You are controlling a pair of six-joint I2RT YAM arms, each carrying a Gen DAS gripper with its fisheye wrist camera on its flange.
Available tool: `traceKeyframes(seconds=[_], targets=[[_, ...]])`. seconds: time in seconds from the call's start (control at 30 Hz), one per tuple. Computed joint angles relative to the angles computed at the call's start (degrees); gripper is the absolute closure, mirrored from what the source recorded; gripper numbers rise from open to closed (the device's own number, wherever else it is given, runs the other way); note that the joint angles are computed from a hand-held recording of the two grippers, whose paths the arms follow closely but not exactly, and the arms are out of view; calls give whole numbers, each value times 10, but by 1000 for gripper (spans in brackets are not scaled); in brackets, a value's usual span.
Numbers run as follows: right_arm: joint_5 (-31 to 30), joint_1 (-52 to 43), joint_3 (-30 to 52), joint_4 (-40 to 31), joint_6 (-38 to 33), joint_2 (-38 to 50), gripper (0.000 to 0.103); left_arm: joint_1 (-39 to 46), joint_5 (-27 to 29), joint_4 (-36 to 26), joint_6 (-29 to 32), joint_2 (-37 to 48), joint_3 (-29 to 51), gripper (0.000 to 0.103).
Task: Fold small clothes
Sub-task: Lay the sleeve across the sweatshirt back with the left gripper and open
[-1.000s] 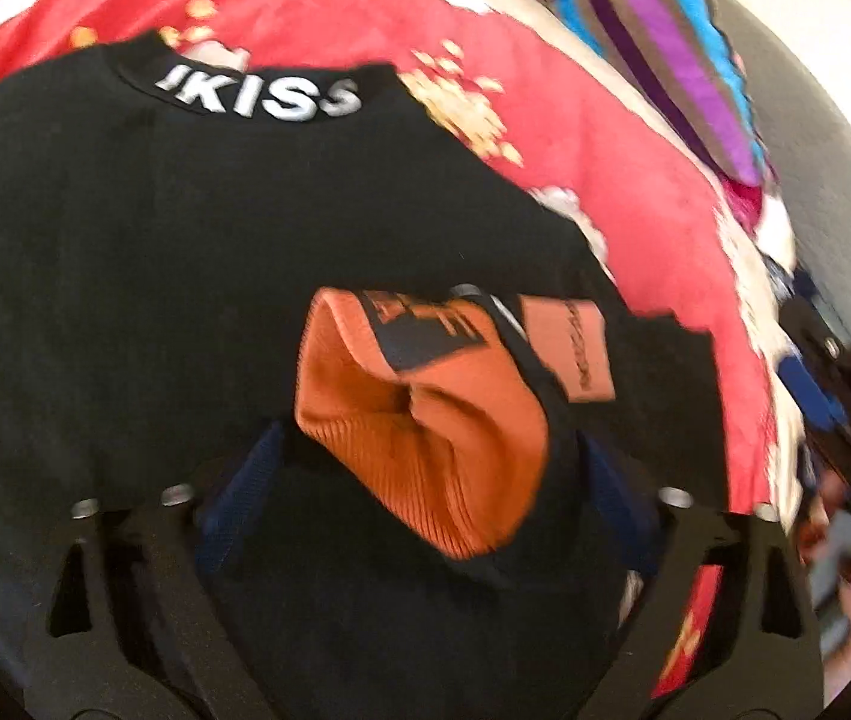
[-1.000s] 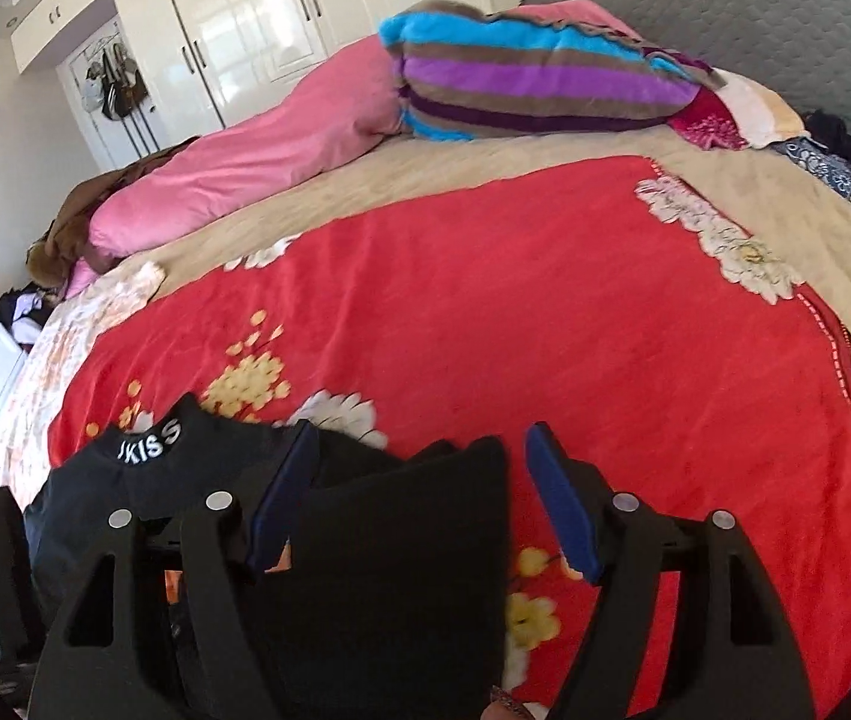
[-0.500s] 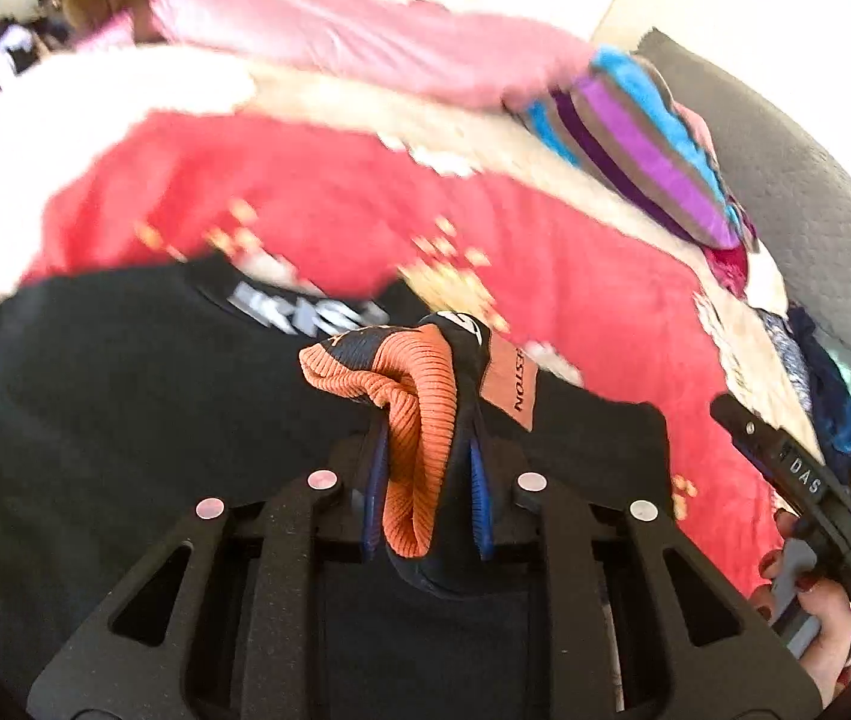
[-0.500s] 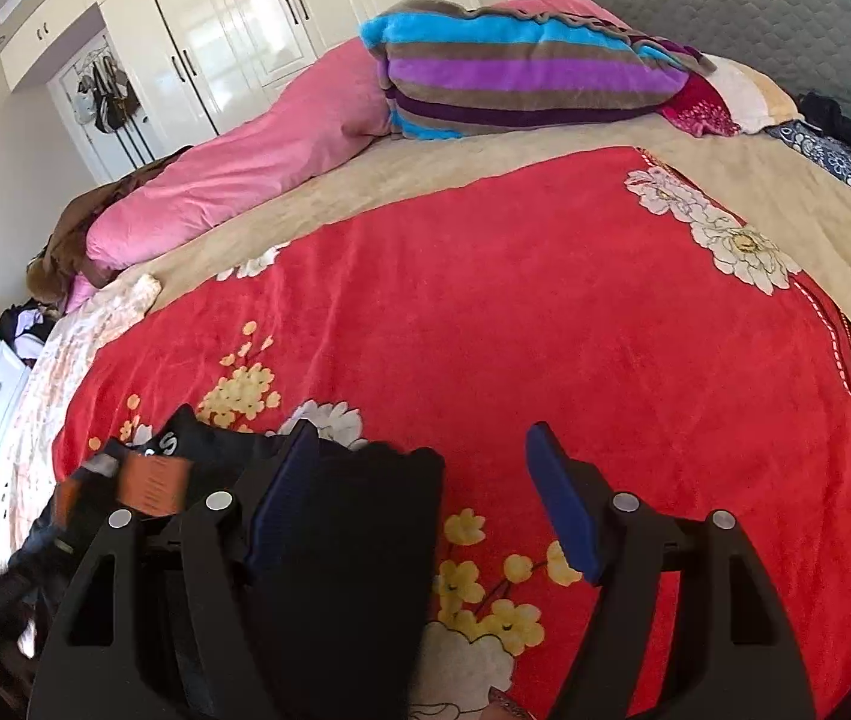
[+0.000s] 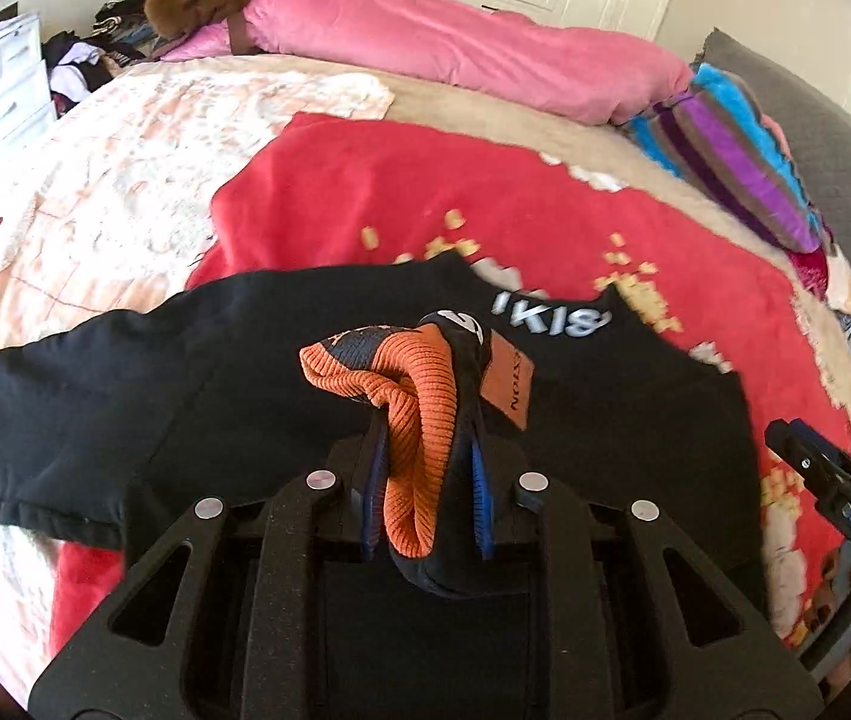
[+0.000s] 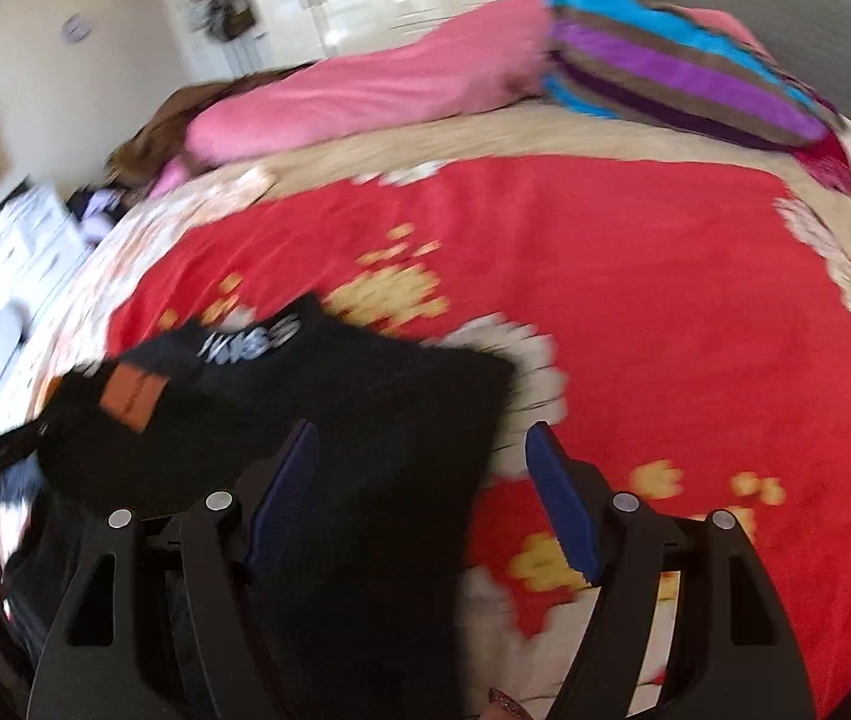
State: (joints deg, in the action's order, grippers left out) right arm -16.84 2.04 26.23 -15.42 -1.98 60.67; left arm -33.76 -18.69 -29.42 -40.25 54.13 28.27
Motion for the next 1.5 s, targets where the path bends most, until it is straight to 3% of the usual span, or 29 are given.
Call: traceKeyframes(seconds=[0.17, 0.37, 0.5, 0.67, 0.83, 0.9, 0.97, 1.0, 1.23, 1.37, 1.5], targets=[[34, 71, -12, 28, 12, 50, 33, 36, 23, 29, 17, -5, -42, 84], [65, 96, -15, 60, -1, 106, 28, 63, 35, 52, 27, -4, -75, 70], [53, 99, -19, 60, -2, 90, 24, 104, 73, 15, 46, -67, -85, 61], [22, 70, -14, 45, -4, 67, 24, 165, 107, -63, 85, -154, -70, 58], [21, 69, -12, 40, -4, 66, 24, 210, 115, -111, 105, -194, -66, 65], [21, 70, -12, 39, -5, 63, 24, 257, 163, -118, 130, -209, -72, 78], [19, 68, -12, 39, -3, 64, 24, 258, 156, -113, 140, -198, -75, 93], [21, 69, -13, 39, -2, 63, 24, 241, 141, -106, 141, -190, -77, 96], [27, 73, -13, 38, 1, 64, 24, 194, 151, -38, 154, -131, -93, 96], [36, 82, -15, 40, -2, 66, 24, 254, 227, -24, 163, -139, -103, 87], [40, 84, -16, 43, -2, 69, 24, 306, 292, -13, 170, -155, -111, 86]])
